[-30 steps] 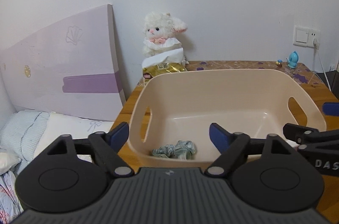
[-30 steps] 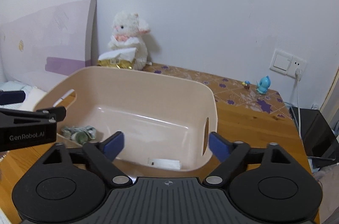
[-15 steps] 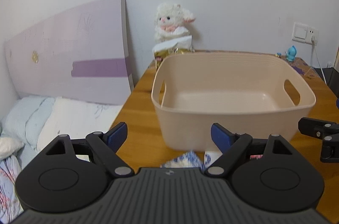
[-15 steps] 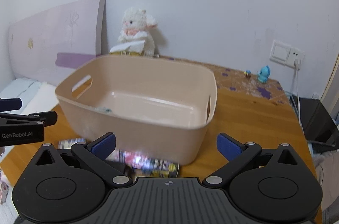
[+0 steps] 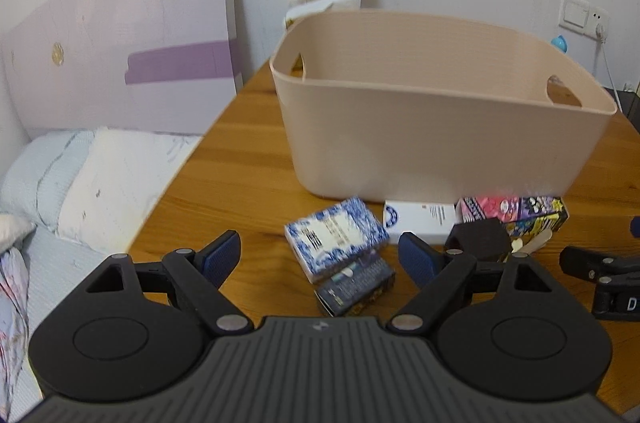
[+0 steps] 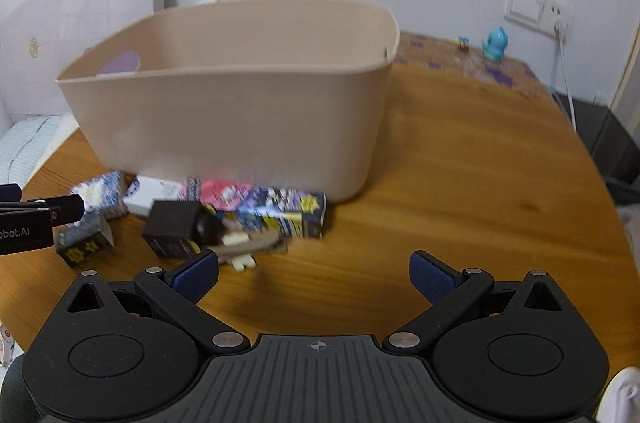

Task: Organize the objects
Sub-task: 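Return both tools to the remaining items beside the basket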

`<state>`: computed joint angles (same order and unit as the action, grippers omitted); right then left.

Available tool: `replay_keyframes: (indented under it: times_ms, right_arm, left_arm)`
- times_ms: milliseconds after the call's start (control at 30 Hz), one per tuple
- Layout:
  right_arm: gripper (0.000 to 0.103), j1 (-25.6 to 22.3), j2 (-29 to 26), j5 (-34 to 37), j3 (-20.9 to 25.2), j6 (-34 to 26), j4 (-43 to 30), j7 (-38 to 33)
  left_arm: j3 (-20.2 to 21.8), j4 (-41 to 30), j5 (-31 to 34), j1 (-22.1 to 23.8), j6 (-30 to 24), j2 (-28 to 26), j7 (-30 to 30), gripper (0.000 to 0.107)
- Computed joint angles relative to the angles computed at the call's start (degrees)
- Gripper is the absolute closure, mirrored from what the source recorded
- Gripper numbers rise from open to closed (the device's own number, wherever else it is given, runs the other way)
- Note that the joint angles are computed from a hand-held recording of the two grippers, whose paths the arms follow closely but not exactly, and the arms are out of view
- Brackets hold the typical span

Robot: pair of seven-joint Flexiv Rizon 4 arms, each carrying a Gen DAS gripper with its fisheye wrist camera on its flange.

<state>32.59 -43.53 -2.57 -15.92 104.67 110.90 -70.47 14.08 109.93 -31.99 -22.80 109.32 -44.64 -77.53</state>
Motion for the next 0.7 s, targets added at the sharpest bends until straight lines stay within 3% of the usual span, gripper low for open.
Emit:
replay_keyframes:
  times_ms: [267,500,700]
  right_arm:
    - [0.0,-2.56,-2.35,0.78,2.74,0.37,-2.6,3.2]
    - [0.0,2.14,-6.0,2.84,-2.27,0.1,-5.46,5.34]
    - [0.0,2.41,-6.94,2.18,-2.22,0.21,-6.17,6.13]
  left_arm:
    - [7.15,-4.65,-3.88,-6.19,-6.4,-5.07,-3.56,0.02]
    - [8.19,-5.14,0.15,-5.45,-8.43,-5.88,-8.54,0.02]
    - [3.73,-3.11,4.89,-0.76,-5.56,-4.3,-10.49,0.02]
